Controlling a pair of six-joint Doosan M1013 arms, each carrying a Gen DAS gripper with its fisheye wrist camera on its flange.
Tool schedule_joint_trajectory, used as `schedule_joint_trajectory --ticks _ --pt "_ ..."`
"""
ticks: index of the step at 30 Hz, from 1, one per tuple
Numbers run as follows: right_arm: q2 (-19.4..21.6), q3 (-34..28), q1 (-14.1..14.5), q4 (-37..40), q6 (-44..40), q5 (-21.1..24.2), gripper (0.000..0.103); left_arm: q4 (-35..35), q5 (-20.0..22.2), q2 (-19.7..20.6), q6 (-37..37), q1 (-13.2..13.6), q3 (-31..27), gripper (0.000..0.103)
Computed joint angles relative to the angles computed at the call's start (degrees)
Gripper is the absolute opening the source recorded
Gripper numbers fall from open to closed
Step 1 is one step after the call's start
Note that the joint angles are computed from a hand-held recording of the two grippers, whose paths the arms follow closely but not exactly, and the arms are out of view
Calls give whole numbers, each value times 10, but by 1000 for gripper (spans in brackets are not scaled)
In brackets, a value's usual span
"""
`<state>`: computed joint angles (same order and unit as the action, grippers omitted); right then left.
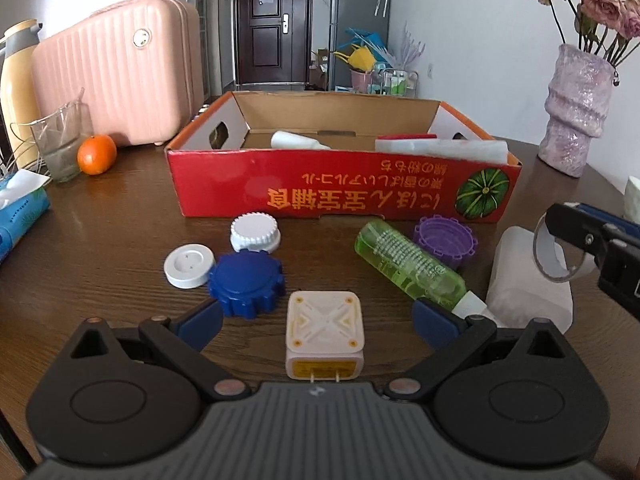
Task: Organize rigid objects
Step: 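Close the left tool on the white square plug adapter while the right tool holds the tape roll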
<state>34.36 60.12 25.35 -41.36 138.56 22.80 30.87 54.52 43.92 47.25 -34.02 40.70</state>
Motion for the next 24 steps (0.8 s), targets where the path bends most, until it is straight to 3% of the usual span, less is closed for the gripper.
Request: schedule_joint_trajectory --ticks 10,16,20,24 --pt "5 -5 2 -11 7 16 23 -27 18 12 24 4 -19 92" --pt "5 -6 3 -9 4 17 23 -41 36 23 65 4 -35 71" --pt "4 -2 3 -13 8 11 23 -48 17 16 77 5 -22 39" --pt "3 0 4 -15 7 8 23 -56 11 13 85 5 -18 40"
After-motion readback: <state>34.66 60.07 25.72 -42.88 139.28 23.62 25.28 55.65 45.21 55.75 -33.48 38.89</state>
